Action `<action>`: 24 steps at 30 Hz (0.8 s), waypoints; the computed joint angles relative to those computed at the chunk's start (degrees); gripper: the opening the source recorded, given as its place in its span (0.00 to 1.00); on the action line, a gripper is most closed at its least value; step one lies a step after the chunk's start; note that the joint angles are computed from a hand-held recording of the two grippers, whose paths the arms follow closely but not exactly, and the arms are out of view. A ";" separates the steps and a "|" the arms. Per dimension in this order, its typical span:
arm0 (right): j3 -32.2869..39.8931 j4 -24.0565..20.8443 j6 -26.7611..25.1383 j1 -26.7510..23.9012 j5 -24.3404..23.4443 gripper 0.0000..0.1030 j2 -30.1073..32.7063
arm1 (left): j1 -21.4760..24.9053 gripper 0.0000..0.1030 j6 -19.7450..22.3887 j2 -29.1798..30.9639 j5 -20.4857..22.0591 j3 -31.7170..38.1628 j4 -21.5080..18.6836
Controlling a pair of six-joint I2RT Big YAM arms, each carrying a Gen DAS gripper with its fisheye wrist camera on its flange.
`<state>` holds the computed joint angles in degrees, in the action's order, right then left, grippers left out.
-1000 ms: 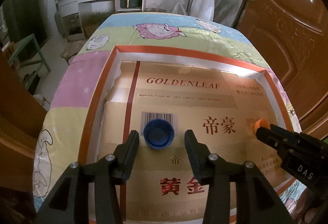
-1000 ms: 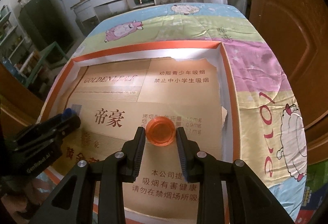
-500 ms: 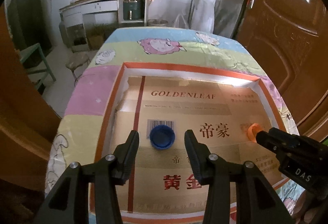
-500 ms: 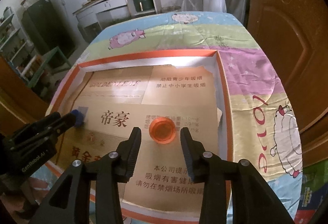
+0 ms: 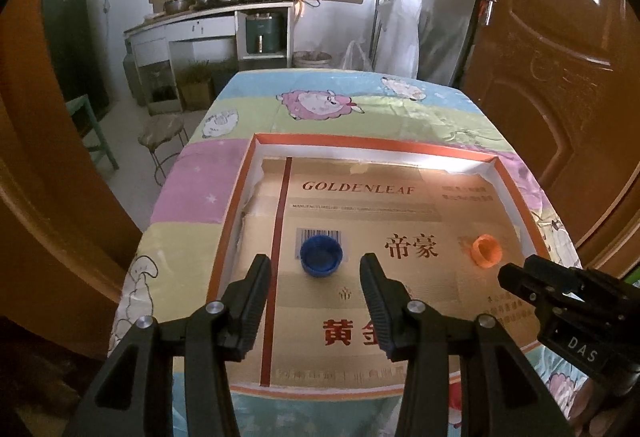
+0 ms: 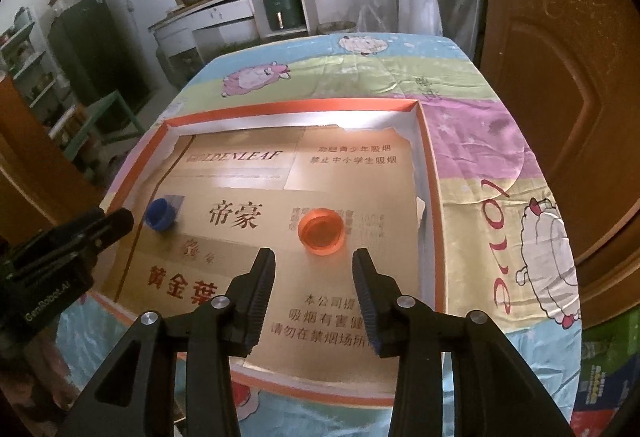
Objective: Organize rigid objects
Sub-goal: 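Open both tools to release the caps inside the box lid, then withdraw both tools from the box back over the remaining items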
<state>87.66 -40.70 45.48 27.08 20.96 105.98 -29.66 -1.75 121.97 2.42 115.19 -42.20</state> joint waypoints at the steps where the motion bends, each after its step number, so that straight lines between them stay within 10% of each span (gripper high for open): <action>1: -0.23 0.13 0.09 0.22 0.08 0.40 -0.20 | 0.02 0.45 0.23 -0.54 -0.02 -0.82 0.56; 24: -6.01 3.02 1.68 4.57 3.17 0.41 -4.28 | -0.06 0.45 1.01 -9.45 0.89 -15.04 8.21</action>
<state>81.64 -37.67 47.15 31.65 24.14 101.71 -29.72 -0.74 112.52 3.31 100.15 -34.00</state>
